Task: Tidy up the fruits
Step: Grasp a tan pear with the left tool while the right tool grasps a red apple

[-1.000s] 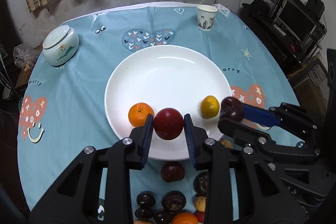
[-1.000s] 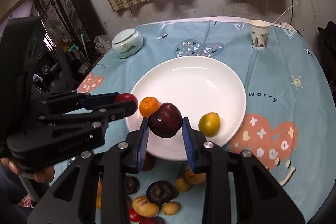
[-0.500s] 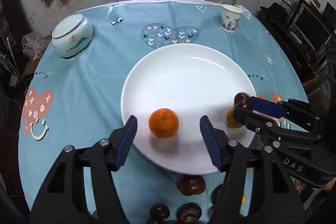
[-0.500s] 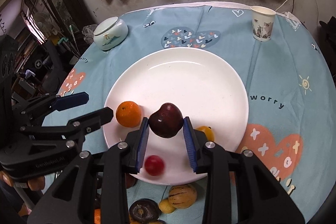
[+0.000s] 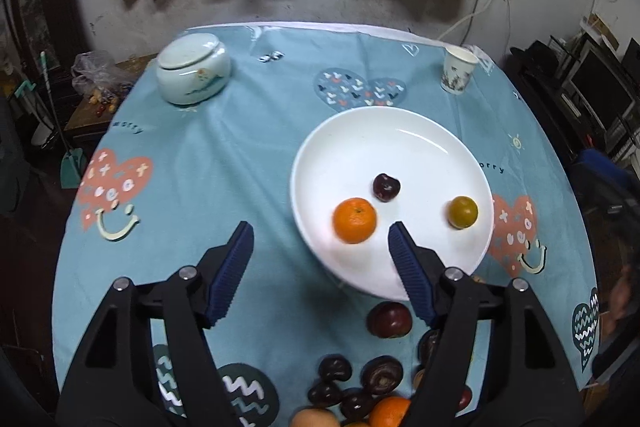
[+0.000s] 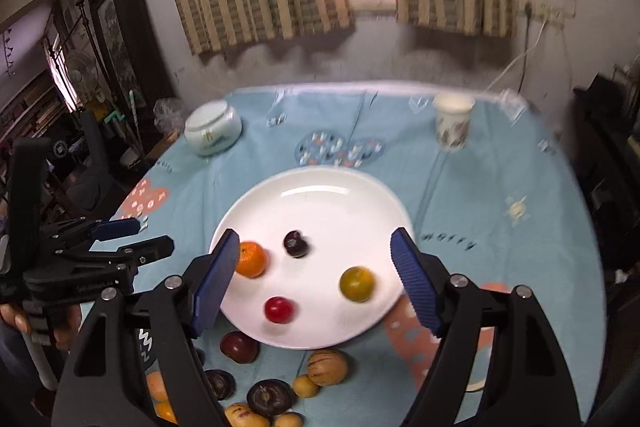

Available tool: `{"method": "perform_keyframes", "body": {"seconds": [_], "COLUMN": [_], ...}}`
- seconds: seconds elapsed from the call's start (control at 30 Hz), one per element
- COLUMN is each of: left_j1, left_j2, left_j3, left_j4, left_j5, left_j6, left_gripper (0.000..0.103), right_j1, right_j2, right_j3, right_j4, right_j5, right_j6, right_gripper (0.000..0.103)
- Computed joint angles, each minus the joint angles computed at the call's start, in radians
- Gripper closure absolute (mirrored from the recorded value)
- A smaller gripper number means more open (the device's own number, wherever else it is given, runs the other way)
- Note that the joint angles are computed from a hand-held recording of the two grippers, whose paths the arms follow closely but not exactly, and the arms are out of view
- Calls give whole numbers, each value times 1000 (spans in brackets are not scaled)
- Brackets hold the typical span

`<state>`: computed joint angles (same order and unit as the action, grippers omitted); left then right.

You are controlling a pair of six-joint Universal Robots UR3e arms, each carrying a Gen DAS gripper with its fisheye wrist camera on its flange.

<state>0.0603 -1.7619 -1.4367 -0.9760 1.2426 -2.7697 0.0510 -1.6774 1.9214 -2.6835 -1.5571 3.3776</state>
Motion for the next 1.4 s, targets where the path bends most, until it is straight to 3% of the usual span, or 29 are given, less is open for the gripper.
{"method": "perform_keyframes", "body": {"seconds": [0.1, 0.13, 0.23, 0.27, 0.37, 0.5, 0.53, 0.63, 0.73, 0.87, 1.0, 1.03, 1.17, 1.3, 1.4], "left_j1": [45, 61, 94, 103, 133, 182, 198, 256, 317, 397, 466, 473, 470, 410, 380], "left_j2": [59, 83, 147, 169, 252, 366, 389, 451, 505, 561, 615, 627, 641, 523, 405], "left_j3": [-40, -58, -103, -119, -194, -327, -355, -439, -520, -569, -601, -613, -680, -700, -619], "left_j4": [-14, -18, -30, -36, -61, -97, -115, -167, -196, -257, -342, -357, -346, -220, -249], "left_j5": [-22, -34, -58, -65, -88, -93, -92, -79, -60, -62, -64, -61, -42, 18, 10], "left_j6": [16, 26, 59, 70, 130, 239, 262, 348, 416, 501, 608, 633, 686, 583, 478], "left_gripper": [32, 31, 29, 29, 28, 25, 25, 25, 25, 25, 25, 25, 25, 26, 27], "right_j1": [99, 167, 349, 360, 231, 108, 130, 193, 305, 364, 394, 392, 385, 361, 370], "right_j2": [-124, -162, -177, -216, -369, -428, -414, -334, -179, -46, 115, 145, 125, 36, 4], "right_j3": [67, 98, 166, 180, 183, 273, 299, 385, 377, 377, 302, 285, 298, 351, 364], "right_j4": [-101, -179, -409, -375, -24, 231, 228, 218, 178, 75, 15, 12, 8, 33, 46], "right_j5": [-196, -308, -555, -528, -260, -18, -29, 0, -9, 19, -21, -18, -14, 6, -5], "right_j6": [7, 5, -23, -20, 55, 164, 179, 167, 167, 166, 153, 145, 133, 145, 162], "right_gripper": [13, 3, 1, 1, 1, 1, 3, 36, 49, 49, 49, 60, 64, 64, 64]}}
